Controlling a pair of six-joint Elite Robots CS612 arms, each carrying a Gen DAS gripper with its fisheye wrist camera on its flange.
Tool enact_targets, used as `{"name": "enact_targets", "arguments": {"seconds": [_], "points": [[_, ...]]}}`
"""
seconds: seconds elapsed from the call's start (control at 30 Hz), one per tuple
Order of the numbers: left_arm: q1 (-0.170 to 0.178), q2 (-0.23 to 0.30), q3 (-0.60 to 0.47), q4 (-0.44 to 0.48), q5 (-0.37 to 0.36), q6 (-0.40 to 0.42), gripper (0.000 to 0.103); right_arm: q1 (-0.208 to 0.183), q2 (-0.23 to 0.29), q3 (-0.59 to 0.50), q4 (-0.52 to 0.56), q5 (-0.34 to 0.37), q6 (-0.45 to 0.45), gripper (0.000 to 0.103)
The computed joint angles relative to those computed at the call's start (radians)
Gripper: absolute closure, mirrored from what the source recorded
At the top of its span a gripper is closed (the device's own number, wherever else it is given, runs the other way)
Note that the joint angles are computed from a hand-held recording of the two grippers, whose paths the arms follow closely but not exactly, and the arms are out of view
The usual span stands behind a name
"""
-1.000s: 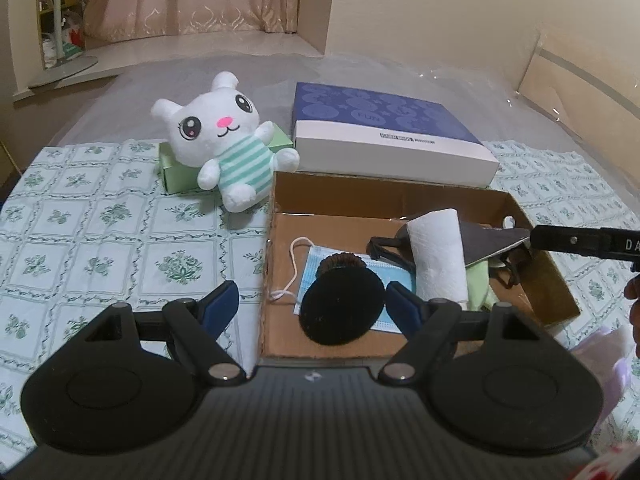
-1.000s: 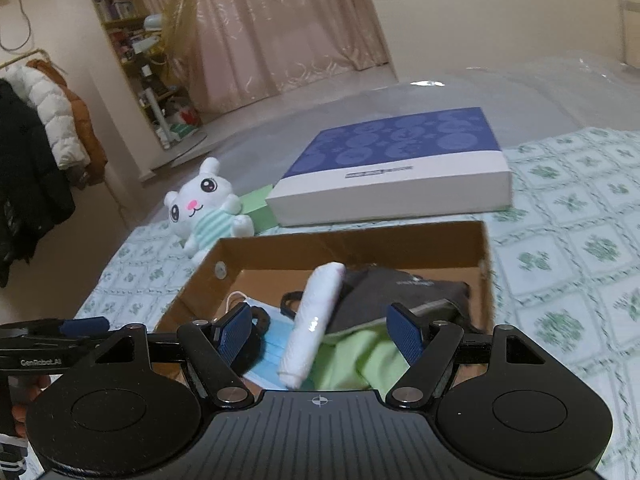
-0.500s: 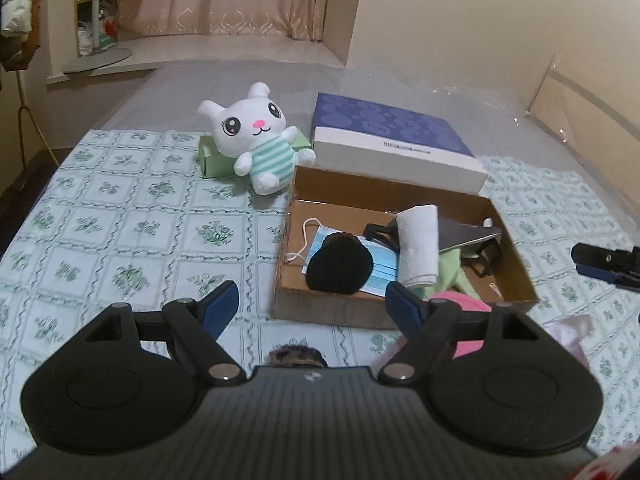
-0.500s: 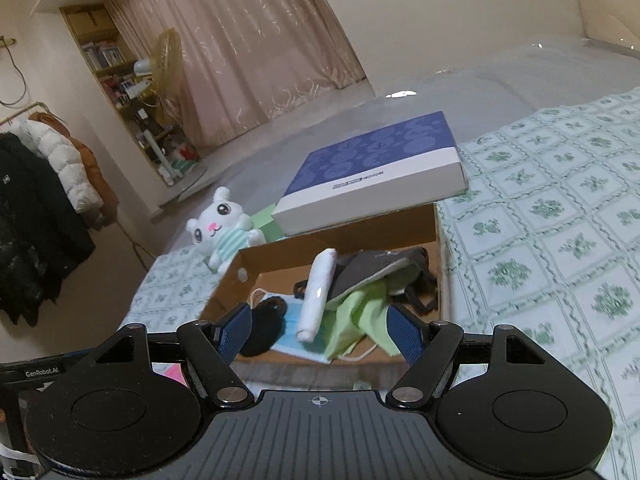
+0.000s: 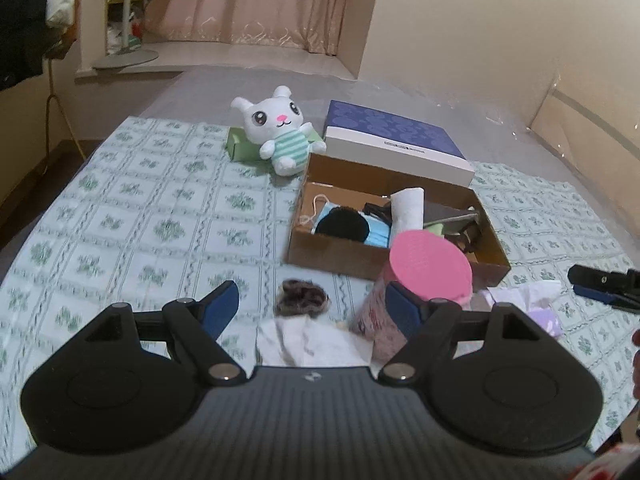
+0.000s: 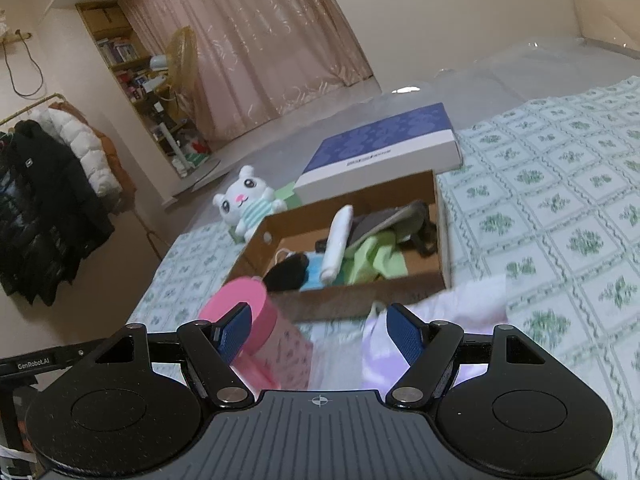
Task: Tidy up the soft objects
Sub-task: 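Move both open grippers back toward the white cloth and plastic bag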
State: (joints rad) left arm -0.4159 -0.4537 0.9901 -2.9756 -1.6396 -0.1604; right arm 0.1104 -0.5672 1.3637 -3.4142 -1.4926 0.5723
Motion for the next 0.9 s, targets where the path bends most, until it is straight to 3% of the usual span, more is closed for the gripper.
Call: {"name": "enact_targets", "arguments": {"seconds": [0.47,0.9], "points": [[-0.011,-0.104,0.247,-0.157,0.025,-0.061,0.024,0.052,-0.04,0.104,0.025,-0.022,-0.016,0.029],[-0.01,-0.132,0.342,-0.17,0.057,-0.081,0.024,0.09,-0.013,0.069,0.091,0.055,-0.061,0.029]]}}
